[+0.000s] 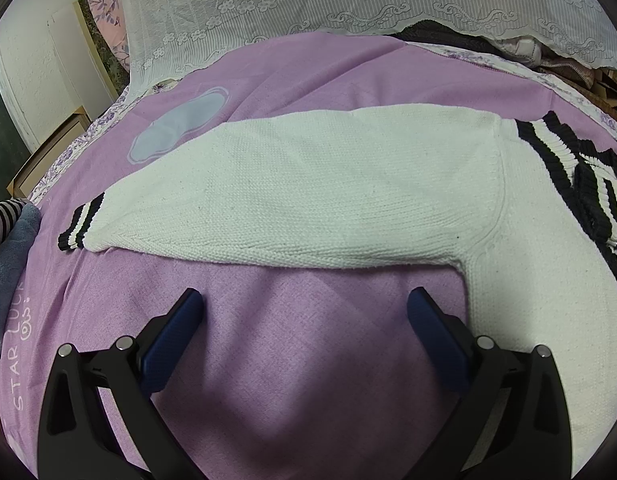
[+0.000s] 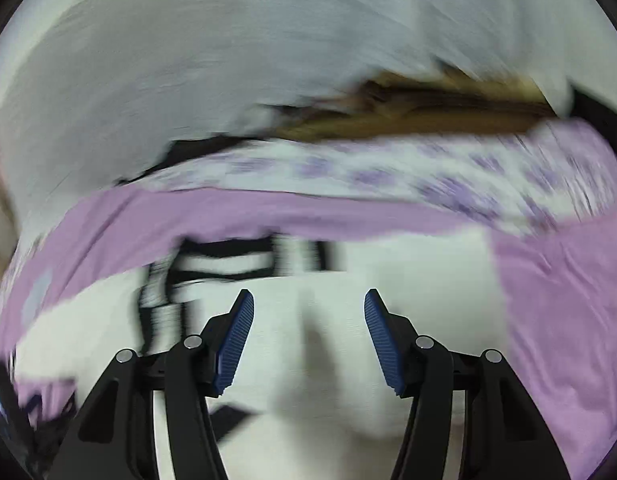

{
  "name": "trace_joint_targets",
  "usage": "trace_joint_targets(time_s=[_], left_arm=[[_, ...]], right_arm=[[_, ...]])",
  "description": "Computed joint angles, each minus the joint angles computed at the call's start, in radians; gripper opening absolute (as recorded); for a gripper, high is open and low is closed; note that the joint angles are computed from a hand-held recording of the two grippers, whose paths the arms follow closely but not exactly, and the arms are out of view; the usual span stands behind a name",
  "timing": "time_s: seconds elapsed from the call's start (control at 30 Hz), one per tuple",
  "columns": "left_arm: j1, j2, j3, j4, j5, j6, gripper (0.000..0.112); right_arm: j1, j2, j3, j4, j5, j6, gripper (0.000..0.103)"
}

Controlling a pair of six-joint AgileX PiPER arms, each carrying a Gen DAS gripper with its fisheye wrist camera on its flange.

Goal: Fold small clothes
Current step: 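Lower the sleeve onto the sweater and open the right gripper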

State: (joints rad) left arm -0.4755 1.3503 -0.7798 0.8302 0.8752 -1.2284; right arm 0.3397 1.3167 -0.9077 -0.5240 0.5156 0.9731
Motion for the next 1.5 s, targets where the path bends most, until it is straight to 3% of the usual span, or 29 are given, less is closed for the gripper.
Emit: trace_joint_targets(time_s=[0.1, 0.17, 0.23, 0.37, 0.5, 0.6, 0.67, 0.8, 0.87, 0.93, 1.0, 1.13, 1.2, 1.27, 1.37, 1.43, 1.5], left_arm=[[0.005, -0.002, 0.003, -0.001, -0.005, 0.004, 0.099], [0.001, 0.002, -0.002, -0.001, -0.001, 0.0, 0.099], [0.008, -0.001, 0.003, -0.002, -0.007, 0.004, 0.099], [0.009, -0.002, 0.003, -0.003, -0.007, 0.007, 0.099], [0.008, -0.002, 0.0, -0.005, -0.007, 0.007, 0.099], [0.034, -0.027, 0.01, -0.03, -0.036, 0.047, 0.099], [0.052, -0.036, 0.004, -0.059, -0.046, 0.091, 0.099], [0.091, -0.086, -0.011, -0.164, -0.069, 0.225, 0.099], [0.071, -0.13, -0.018, -0.199, -0.071, 0.264, 0.099], [-0.001, -0.154, -0.052, -0.199, -0.052, 0.258, 0.099], [-0.095, -0.112, -0.139, -0.225, -0.019, 0.307, 0.099], [-0.206, 0.066, -0.354, -0.266, 0.033, 0.368, 0.099], [-0.2, 0.154, -0.442, -0.363, -0.022, 0.464, 0.099], [-0.188, 0.231, -0.508, -0.406, -0.027, 0.509, 0.099], [-0.179, 0.328, -0.559, -0.389, -0.016, 0.462, 0.099], [-0.166, 0.36, -0.561, -0.385, -0.02, 0.445, 0.093], [-0.177, 0.367, -0.529, -0.299, -0.022, 0.375, 0.095]], right_arm=[[-0.193, 0.087, 0.03, 0.292, -0.028, -0.295, 0.058], [-0.224, 0.044, 0.089, 0.358, -0.097, -0.405, 0.058], [-0.197, -0.002, 0.1, 0.299, -0.072, -0.355, 0.059], [-0.1, -0.132, 0.178, 0.067, -0.037, -0.154, 0.072], [-0.121, -0.121, 0.26, 0.108, -0.076, -0.21, 0.073], [-0.041, -0.203, 0.285, -0.031, -0.028, -0.018, 0.073], [0.023, -0.26, 0.299, -0.066, -0.022, 0.021, 0.073], [0.06, -0.191, 0.307, 0.004, -0.035, -0.06, 0.084], [0.118, -0.165, 0.309, -0.072, -0.01, 0.006, 0.097], [0.166, -0.153, 0.302, -0.128, 0.008, 0.06, 0.098], [0.153, -0.17, 0.312, -0.112, -0.011, 0.048, 0.097], [0.019, -0.294, 0.385, -0.035, -0.149, 0.018, 0.088], [-0.036, -0.352, 0.407, -0.02, -0.186, 0.02, 0.086], [-0.112, -0.404, 0.426, 0.038, -0.224, -0.04, 0.083], [-0.232, -0.452, 0.453, 0.187, -0.295, -0.191, 0.082], [-0.259, -0.406, 0.425, 0.156, -0.273, -0.191, 0.082], [-0.286, -0.337, 0.392, 0.191, -0.234, -0.249, 0.082]])
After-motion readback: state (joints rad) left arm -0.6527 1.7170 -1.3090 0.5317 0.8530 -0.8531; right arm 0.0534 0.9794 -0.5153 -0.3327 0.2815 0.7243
